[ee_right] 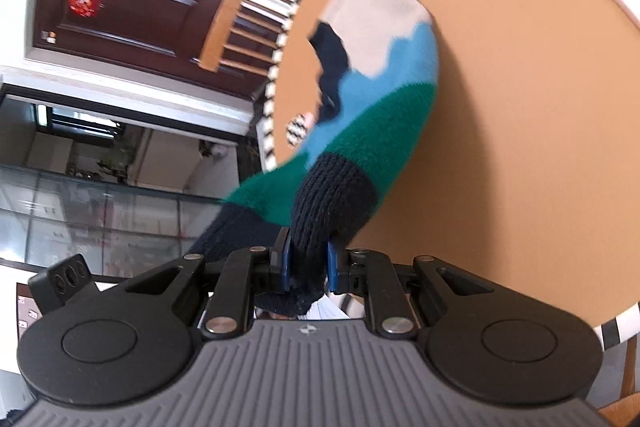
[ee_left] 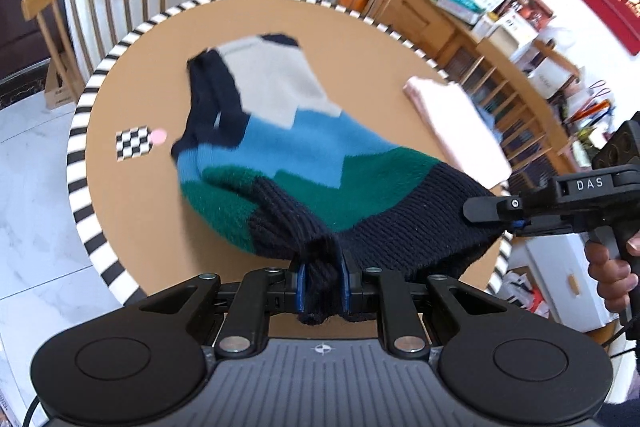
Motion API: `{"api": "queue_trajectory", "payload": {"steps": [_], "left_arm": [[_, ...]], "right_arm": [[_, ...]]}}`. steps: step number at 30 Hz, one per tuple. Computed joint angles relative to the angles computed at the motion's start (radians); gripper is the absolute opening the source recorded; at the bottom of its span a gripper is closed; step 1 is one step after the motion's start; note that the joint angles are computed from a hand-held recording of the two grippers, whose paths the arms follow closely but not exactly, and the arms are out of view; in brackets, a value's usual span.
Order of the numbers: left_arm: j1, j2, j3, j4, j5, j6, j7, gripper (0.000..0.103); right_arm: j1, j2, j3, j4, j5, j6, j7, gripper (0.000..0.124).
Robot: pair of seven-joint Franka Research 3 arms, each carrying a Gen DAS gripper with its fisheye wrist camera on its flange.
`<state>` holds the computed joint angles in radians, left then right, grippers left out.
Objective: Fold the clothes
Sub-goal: 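Lift the held hem with both grippers and fold it toward the collar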
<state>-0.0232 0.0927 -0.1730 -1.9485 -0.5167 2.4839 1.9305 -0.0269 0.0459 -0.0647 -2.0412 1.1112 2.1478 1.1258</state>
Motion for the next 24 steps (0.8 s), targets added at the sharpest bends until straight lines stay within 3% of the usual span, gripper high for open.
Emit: {"api": "queue_trajectory", "payload": {"steps": [6,14,18,24], "left_arm": [[-0.004,0.109,0.003,0.135,0.121,0.025,-0.120,0.017],[-0.002,0.309,-0.008,0.405,0.329,0.058,-0.319,0.017],[-0.011,0.421,-0.005,0.570,0.413,0.012,-0.421,0.017],[-0.054,0.643,0.022,0.918,0.532,-0.139,-0.559,0.015]], "right_arm": [[-0.005,0.153,0.024,0.184,-0.033,0.005,0.089,0.017],[-0.046,0.348,0.096,0.420,0.025,0.053,0.158,0.017],[-0.068,0.476,0.126,0.593,-0.015,0.046,0.220,0.017],[-0.085,0.656,0.175,0.858,-0.112,0.075,0.263,0.005]]}}
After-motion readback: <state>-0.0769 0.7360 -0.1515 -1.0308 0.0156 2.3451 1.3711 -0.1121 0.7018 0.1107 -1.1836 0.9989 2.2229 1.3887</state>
